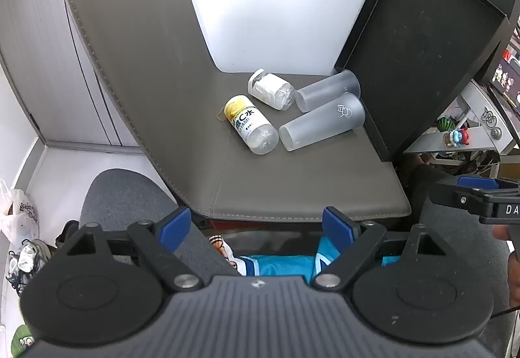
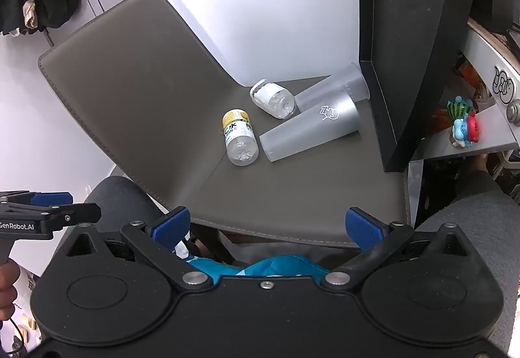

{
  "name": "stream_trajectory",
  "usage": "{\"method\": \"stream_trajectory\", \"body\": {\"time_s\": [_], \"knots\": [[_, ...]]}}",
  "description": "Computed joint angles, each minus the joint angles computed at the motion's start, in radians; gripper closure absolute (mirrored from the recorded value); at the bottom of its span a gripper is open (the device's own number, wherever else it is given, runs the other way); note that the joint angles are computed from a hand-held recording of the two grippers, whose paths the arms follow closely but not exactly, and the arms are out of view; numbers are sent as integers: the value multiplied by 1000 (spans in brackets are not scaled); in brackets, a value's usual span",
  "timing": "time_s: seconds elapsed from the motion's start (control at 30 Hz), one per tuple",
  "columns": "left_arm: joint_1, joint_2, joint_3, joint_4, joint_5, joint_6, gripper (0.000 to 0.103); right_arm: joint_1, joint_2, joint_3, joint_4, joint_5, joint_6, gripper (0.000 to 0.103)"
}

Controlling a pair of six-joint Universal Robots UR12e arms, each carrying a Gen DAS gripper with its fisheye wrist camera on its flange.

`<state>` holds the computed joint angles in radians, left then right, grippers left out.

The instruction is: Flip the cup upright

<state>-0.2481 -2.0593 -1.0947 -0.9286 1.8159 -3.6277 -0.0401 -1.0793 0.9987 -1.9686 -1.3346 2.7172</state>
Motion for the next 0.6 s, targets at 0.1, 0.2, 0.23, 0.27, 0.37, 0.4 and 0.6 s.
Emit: {"method": "stream_trajectory", "body": {"time_s": [0.1,0.2,0.23,0.27,0.37,0.4,0.6], "knots": [[0,0,1,-1,-1,1,16,0,-2,3,0,-2,5,0],[-2,-1,2,2,-3,9,16,0,-6,8,-1,-2,8,0],[1,2,-3,6,-10,5,16,1,-8,11,-2,-3,9,0],[1,2,-3,5,-9,5,16,1,-10,14,-3,-4,10,0],[1,4,-13,11,-6,5,16,0,3,-6,16,1,8,0],[0,4,-14,12,-5,6,16,1,3,-6,16,0,9,0],[1,2,-5,15,-9,13,16,-1,0,-1,15,10,15,0]]}}
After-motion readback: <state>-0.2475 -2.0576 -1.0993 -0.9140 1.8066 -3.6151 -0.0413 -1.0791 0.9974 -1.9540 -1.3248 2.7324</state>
